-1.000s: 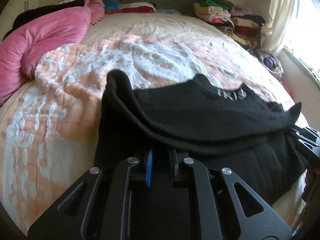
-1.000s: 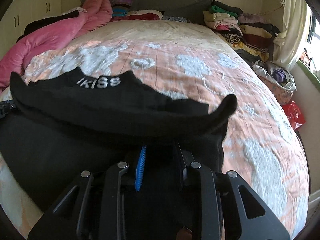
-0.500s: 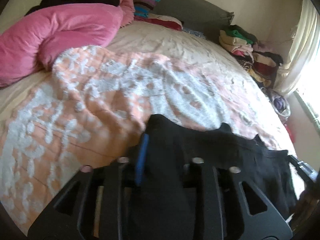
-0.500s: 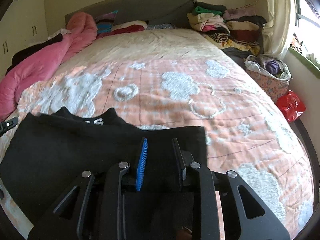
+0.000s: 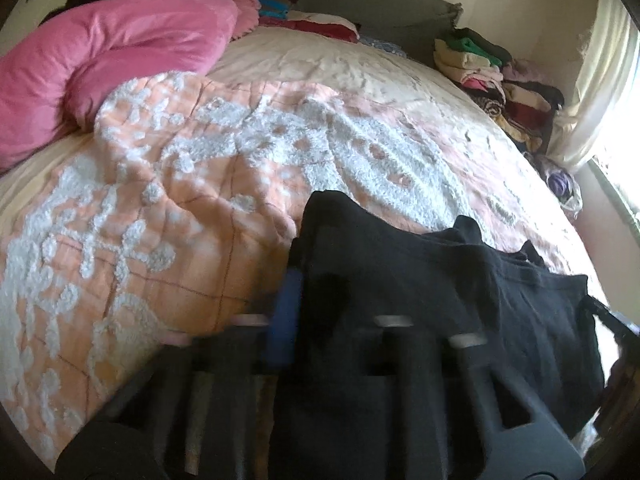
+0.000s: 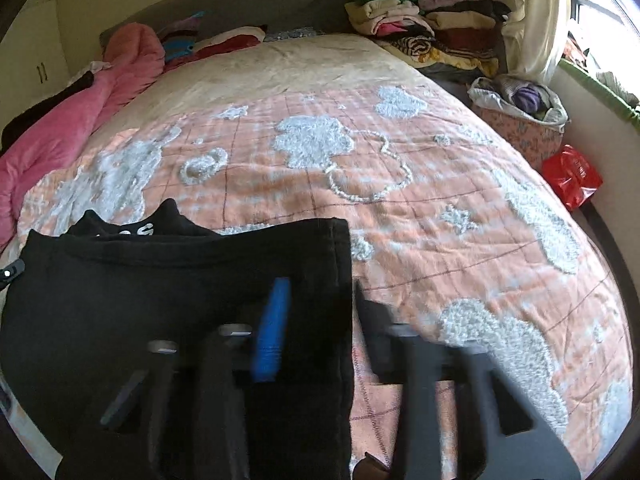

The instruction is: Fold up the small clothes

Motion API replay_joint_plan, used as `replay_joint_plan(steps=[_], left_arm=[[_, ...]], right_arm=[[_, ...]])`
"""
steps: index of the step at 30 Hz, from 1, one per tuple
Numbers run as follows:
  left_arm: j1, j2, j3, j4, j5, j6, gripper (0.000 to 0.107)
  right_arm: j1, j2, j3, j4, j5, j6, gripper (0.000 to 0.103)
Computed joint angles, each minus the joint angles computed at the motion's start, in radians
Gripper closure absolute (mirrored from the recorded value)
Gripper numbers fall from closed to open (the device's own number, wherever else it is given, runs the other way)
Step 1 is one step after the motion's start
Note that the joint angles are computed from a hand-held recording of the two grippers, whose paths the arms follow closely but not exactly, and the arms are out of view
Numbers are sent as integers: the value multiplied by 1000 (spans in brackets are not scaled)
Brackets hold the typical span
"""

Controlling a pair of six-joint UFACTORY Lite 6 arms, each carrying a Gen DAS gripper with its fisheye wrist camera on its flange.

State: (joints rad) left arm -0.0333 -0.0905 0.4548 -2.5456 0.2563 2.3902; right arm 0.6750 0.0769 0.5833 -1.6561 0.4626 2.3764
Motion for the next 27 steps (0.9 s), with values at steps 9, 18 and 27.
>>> replay_joint_plan(steps=[9, 18, 27], left_arm=[[41, -152, -51, 57, 6, -24, 104], [47, -76, -54, -53, 34, 90, 104], [36, -113, -70, -38, 23, 84, 104]], right_arm=[[74, -159, -69, 31, 128, -9, 95], [35, -58, -73, -31, 91, 111, 95], [91, -66, -70, 32, 152, 82, 95]])
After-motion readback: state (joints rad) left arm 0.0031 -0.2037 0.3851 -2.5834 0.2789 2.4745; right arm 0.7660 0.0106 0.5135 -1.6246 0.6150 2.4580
